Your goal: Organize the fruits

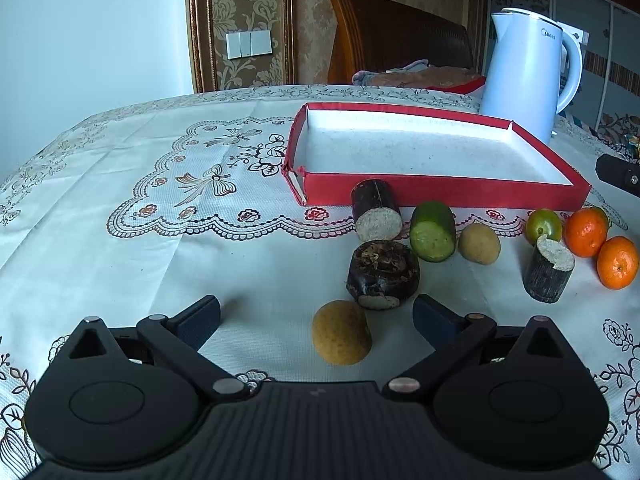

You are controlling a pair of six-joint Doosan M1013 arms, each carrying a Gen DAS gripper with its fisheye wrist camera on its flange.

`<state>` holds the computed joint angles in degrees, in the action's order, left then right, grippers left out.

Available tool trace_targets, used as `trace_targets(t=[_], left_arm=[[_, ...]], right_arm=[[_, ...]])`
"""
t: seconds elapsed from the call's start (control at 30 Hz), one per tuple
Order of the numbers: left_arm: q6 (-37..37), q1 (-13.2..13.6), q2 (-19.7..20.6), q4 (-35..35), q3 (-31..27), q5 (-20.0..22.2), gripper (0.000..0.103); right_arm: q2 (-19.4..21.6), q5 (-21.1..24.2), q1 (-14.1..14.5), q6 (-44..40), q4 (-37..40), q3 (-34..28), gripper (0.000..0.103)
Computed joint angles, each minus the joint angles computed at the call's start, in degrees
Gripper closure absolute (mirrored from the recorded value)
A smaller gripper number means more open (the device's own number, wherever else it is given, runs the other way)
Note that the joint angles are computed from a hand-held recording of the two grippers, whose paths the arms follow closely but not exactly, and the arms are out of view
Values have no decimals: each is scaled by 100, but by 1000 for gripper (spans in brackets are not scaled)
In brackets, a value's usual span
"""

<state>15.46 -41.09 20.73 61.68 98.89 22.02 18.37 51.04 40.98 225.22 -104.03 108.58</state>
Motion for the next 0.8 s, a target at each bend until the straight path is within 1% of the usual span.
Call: trace_targets(t=[0.53,0.7,0.73,0.8], left_arm=[[65,-9,10,-40,-13,38,0],[68,-11,10,-46,-14,40,0],[74,-12,11,-49,-15,43,0],[59,-11,9,-32,-11,36,0]], right_arm=[[-40,-128,-35,-76,45,22,0],[-295,-524,-84,284,-35,319,0],[-353,-540,-81,300,-35,401,0],[-457,-492,-66,45,125,531,0]])
